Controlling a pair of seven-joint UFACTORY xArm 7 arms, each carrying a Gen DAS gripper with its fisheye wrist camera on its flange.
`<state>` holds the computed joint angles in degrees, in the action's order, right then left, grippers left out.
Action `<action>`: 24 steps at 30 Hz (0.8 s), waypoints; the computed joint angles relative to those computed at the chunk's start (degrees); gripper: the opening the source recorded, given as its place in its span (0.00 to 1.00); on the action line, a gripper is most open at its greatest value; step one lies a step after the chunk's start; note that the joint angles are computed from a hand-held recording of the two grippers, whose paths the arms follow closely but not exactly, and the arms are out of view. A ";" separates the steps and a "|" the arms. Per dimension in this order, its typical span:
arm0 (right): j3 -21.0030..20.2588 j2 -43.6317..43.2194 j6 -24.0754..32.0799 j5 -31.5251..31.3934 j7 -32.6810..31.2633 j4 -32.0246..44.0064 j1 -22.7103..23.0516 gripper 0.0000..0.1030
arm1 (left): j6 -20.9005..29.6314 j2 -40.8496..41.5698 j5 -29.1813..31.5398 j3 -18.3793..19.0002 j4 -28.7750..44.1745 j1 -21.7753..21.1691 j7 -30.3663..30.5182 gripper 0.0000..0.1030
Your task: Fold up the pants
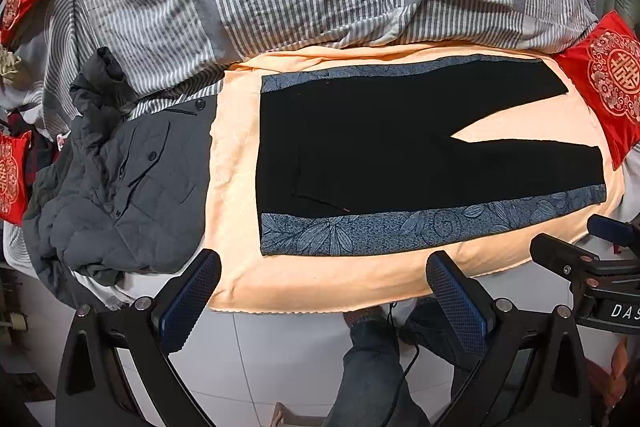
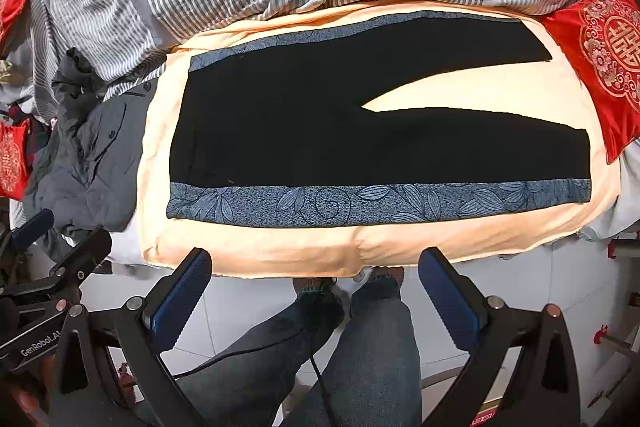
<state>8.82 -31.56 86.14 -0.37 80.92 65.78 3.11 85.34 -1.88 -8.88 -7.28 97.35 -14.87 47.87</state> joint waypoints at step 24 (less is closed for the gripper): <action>-1.04 -1.14 -1.28 1.32 -0.13 -2.77 -0.23 1.00 | -1.84 0.72 0.79 -0.43 -1.19 -0.57 -1.36 1.00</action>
